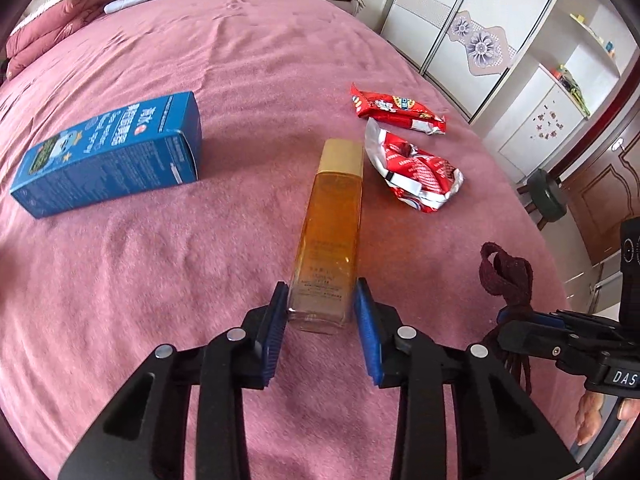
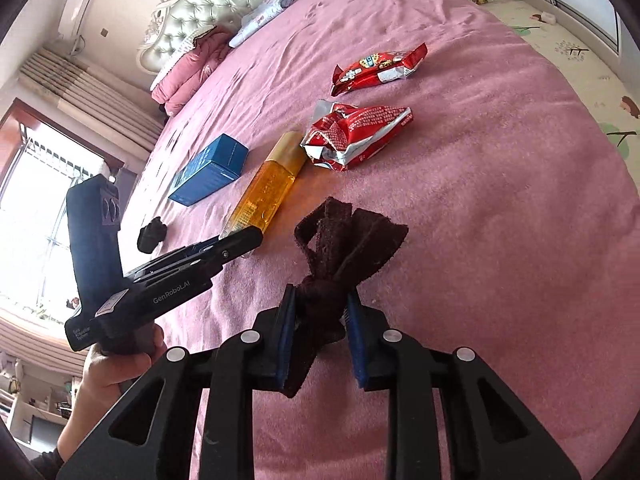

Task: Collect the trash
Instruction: 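Carry the bottle and sock over the yellow bin and open both grippers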

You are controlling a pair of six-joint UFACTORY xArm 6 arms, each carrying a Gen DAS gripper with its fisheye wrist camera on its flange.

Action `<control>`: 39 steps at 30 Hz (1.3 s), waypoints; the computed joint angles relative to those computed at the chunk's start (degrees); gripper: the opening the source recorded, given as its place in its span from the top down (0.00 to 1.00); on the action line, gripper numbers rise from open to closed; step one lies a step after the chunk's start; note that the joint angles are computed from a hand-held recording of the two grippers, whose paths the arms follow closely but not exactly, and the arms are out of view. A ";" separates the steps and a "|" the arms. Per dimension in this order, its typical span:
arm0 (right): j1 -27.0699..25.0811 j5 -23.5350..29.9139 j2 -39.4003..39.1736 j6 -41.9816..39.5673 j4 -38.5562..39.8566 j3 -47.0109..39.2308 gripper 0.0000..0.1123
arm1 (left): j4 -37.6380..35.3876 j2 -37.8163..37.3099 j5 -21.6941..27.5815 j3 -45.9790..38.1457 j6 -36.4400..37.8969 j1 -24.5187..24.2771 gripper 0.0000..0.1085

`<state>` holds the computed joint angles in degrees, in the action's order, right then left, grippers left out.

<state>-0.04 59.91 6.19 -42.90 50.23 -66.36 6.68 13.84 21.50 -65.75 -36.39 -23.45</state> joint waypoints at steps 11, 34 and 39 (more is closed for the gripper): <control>-6.33 3.26 -3.61 -3.18 1.51 1.77 0.79 | -3.80 -4.64 -9.93 7.27 -7.18 -6.57 0.71; -23.93 8.94 2.76 -8.55 3.14 -9.49 0.79 | -7.07 17.86 1.34 -30.62 -2.75 -15.98 0.71; -27.70 8.96 7.40 -7.83 2.06 -14.31 0.79 | -9.12 28.63 7.70 -47.74 0.54 -17.38 0.71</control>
<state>-27.74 68.87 13.59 -50.73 52.29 -80.67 -2.44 42.48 29.20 -113.49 -35.85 -40.83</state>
